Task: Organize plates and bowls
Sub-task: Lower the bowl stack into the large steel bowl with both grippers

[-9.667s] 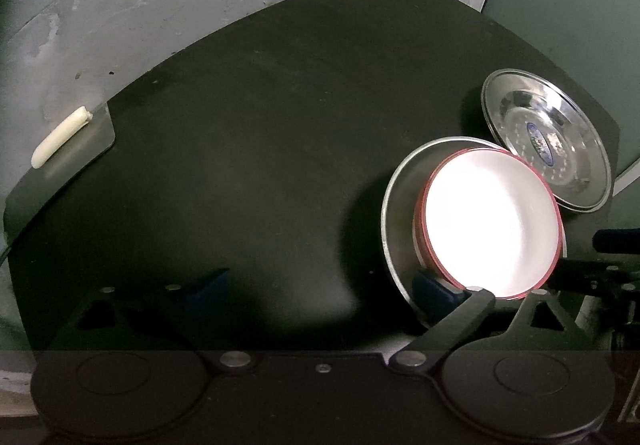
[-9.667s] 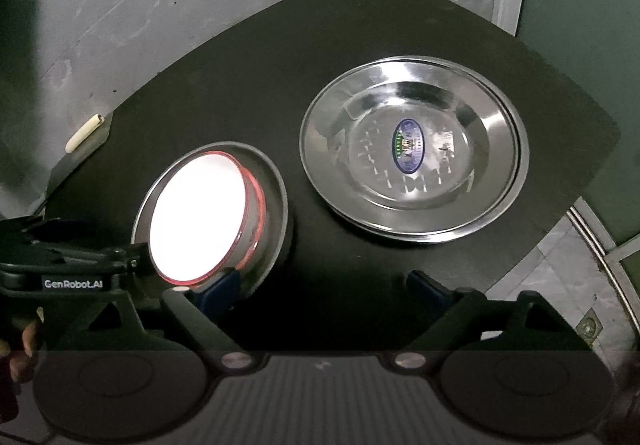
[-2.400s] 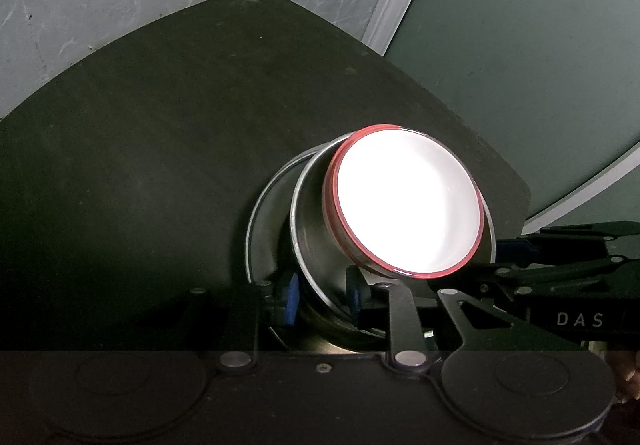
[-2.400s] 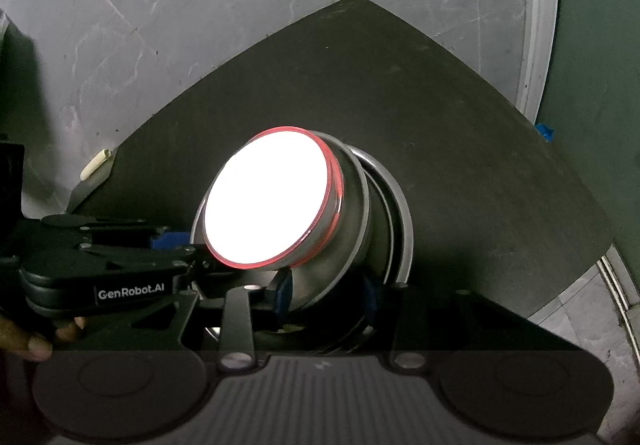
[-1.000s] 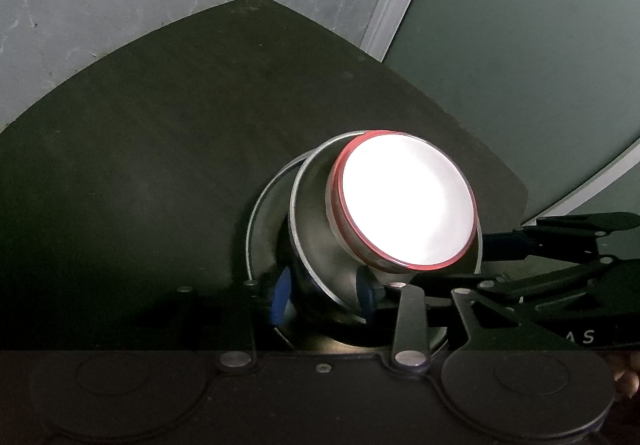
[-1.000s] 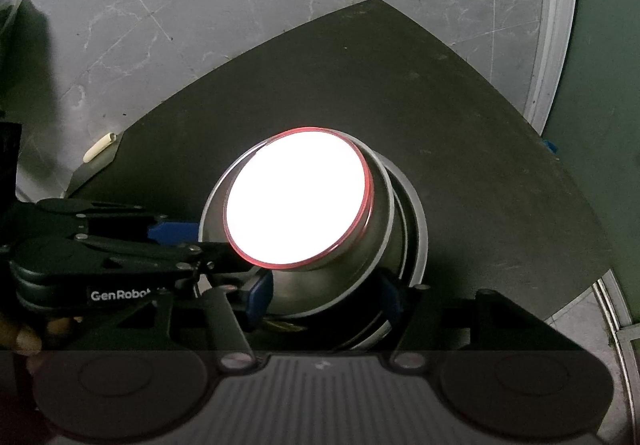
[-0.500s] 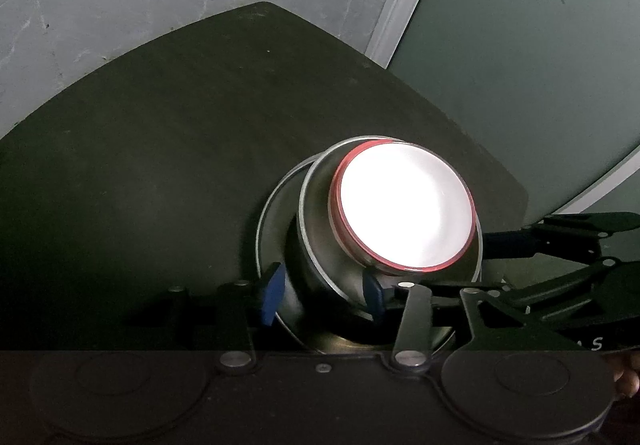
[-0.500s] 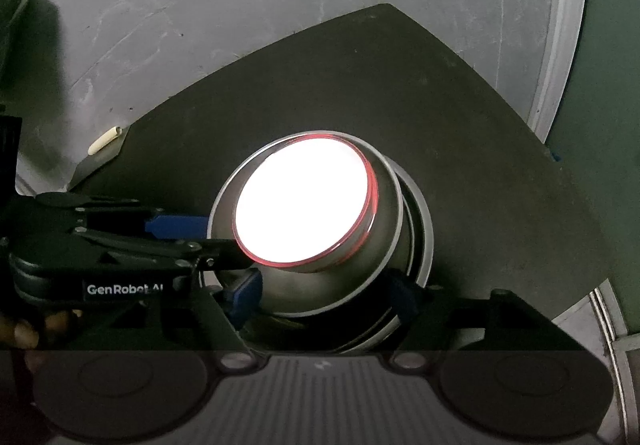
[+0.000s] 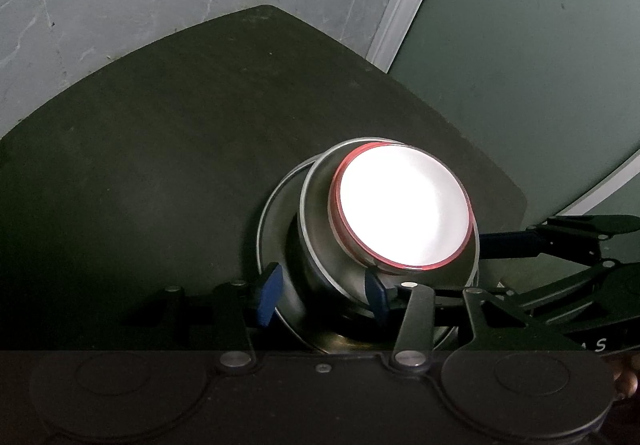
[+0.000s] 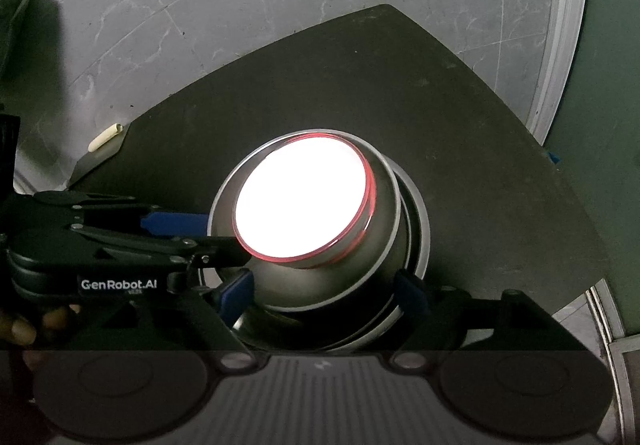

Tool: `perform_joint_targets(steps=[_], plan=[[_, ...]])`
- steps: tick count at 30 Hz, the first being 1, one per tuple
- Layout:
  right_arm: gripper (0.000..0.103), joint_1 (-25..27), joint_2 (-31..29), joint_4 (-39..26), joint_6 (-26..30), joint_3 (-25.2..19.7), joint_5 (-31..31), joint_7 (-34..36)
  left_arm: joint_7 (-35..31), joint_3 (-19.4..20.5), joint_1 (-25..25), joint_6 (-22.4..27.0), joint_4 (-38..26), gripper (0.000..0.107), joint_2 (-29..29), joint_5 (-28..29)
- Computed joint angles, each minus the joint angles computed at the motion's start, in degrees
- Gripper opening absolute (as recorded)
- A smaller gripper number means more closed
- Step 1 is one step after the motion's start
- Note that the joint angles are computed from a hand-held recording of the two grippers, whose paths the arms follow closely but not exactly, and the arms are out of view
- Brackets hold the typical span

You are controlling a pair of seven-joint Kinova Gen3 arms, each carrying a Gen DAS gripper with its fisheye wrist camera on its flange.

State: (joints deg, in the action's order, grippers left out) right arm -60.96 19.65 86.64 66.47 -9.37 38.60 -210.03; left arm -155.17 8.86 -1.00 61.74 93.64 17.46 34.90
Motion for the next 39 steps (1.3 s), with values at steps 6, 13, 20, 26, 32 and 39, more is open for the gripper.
perform_joint_targets(steps=[6,13,20,26,32,39], plan=[[0.084,-0.17,-0.37,0.45,0.07,-0.14,0.25,-0.36,-0.97,-0.03,-0.26,-0.68,0.72,0.056,-0.48,0.47],[0.085,-0.58,-0.26,0.58,-0.06,-0.33,0.80,-1.17,-1.62,-0.41,-0.61,-2.09,1.90,0.068,-1.56,1.08],[0.088,-1.83,0.68,-1.11,2.50,-0.22,1.29,-1.77,-3.39,-0.86,-2.06,-1.07,1.78,0.073,-1.55,2.59],[0.091,-3.18,2.13,-3.91,5.41,0.11,1.28,-1.68,-6.63,-1.36,-4.17,-0.64,1.94,0.087,-1.67,4.32],[0.094,-4.69,4.28,-8.29,8.73,0.94,0.96,-0.57,-9.62,-1.95,-5.81,0.40,1.91,0.091,-1.73,5.74],[0.097,-6.55,6.83,-13.44,12.37,2.31,0.36,0.72,-14.49,-2.50,-8.07,1.67,2.76,0.094,-1.84,8.29]])
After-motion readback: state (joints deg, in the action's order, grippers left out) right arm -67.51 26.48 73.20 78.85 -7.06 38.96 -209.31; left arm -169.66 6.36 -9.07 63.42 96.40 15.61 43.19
